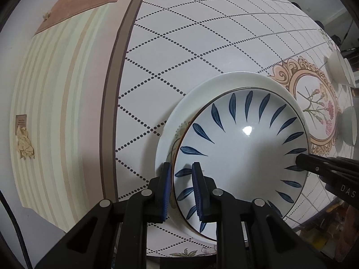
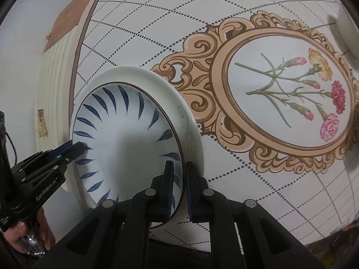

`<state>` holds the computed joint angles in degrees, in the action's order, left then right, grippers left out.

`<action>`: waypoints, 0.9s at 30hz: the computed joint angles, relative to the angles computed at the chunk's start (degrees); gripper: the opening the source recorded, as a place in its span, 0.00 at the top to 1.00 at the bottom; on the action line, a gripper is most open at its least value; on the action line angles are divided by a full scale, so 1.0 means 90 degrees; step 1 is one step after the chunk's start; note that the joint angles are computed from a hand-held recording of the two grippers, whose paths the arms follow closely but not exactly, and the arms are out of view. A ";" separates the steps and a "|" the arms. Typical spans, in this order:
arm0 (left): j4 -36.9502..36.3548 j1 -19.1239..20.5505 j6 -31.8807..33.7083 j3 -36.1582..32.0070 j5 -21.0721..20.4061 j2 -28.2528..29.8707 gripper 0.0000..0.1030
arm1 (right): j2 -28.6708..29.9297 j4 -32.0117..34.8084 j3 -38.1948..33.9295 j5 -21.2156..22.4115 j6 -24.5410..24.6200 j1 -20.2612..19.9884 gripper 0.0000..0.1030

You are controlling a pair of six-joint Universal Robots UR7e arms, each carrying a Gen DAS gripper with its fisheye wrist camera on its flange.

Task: Organize plates and bowls
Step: 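Lower the blue-striped plate onto the grey-flower plate, then open the left gripper and release the blue-striped plate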

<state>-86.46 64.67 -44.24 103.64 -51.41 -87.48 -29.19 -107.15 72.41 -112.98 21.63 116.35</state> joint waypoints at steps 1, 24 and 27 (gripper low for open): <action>0.0028 -0.0035 -0.0078 0.0016 0.0012 0.0014 0.85 | 0.0035 0.0050 -0.0054 -0.0092 0.0055 0.0045 0.89; 0.1041 -0.0837 -0.1316 -0.0226 -0.0007 -0.0250 0.84 | -0.0242 0.0628 -0.0102 -0.1084 0.0422 0.0764 0.71; 0.1250 -0.1105 -0.1485 -0.0292 0.0059 -0.0308 0.84 | -0.0388 0.0592 -0.0118 -0.1158 0.0423 0.0917 0.55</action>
